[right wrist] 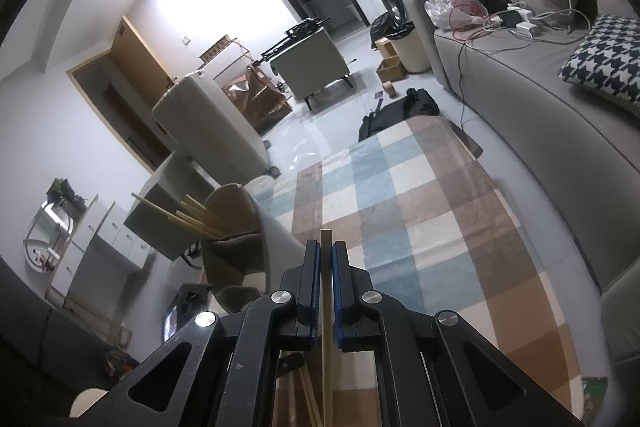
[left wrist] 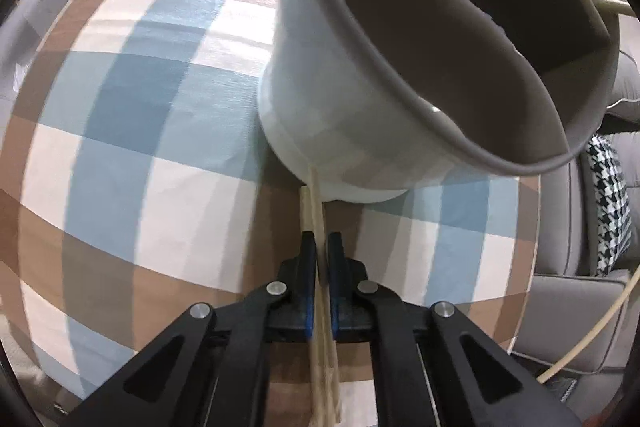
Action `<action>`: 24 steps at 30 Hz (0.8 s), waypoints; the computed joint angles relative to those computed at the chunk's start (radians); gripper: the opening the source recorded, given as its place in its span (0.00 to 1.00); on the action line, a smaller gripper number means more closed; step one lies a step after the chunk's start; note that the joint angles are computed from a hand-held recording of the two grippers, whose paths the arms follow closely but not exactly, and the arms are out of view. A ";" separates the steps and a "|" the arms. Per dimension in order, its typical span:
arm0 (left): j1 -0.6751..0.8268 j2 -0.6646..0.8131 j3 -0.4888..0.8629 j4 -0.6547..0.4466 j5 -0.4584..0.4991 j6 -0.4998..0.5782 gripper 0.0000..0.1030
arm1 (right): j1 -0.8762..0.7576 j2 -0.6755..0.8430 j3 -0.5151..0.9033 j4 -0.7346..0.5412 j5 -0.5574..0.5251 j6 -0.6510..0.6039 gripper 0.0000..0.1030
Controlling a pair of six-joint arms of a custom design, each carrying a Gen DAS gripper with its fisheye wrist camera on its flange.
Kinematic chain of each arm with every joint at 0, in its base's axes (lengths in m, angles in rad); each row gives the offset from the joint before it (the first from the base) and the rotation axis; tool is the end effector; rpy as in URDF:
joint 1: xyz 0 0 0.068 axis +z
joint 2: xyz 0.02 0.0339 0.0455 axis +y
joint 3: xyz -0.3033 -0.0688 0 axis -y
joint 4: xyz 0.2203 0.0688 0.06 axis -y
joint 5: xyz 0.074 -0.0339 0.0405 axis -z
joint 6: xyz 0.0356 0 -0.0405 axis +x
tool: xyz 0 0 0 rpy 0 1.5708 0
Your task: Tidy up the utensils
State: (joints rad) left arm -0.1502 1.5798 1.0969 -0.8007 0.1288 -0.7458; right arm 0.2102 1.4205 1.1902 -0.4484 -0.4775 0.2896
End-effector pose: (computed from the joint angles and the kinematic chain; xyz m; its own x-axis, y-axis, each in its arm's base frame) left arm 0.2729 -0.0459 0.2628 -0.8216 -0.5563 -0.1245 -0.5080 0.8136 -0.2827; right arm 0.2753 0.0755 0.3552 -0.7412 0.1012 -0.6636 -0.3375 0.7983 0.4988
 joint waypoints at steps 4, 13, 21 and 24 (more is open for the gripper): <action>0.011 -0.054 -0.053 0.001 0.016 0.035 0.00 | 0.011 0.001 -0.002 0.003 0.010 -0.002 0.05; 0.084 -0.167 -0.129 -0.046 0.070 0.169 0.00 | 0.045 0.000 -0.014 0.004 0.053 -0.009 0.05; 0.169 -0.291 -0.156 -0.176 0.128 0.291 0.00 | 0.102 0.010 -0.029 0.015 0.100 -0.024 0.05; 0.282 -0.348 -0.203 -0.251 0.180 0.423 0.00 | 0.132 0.023 -0.041 0.024 0.128 -0.028 0.05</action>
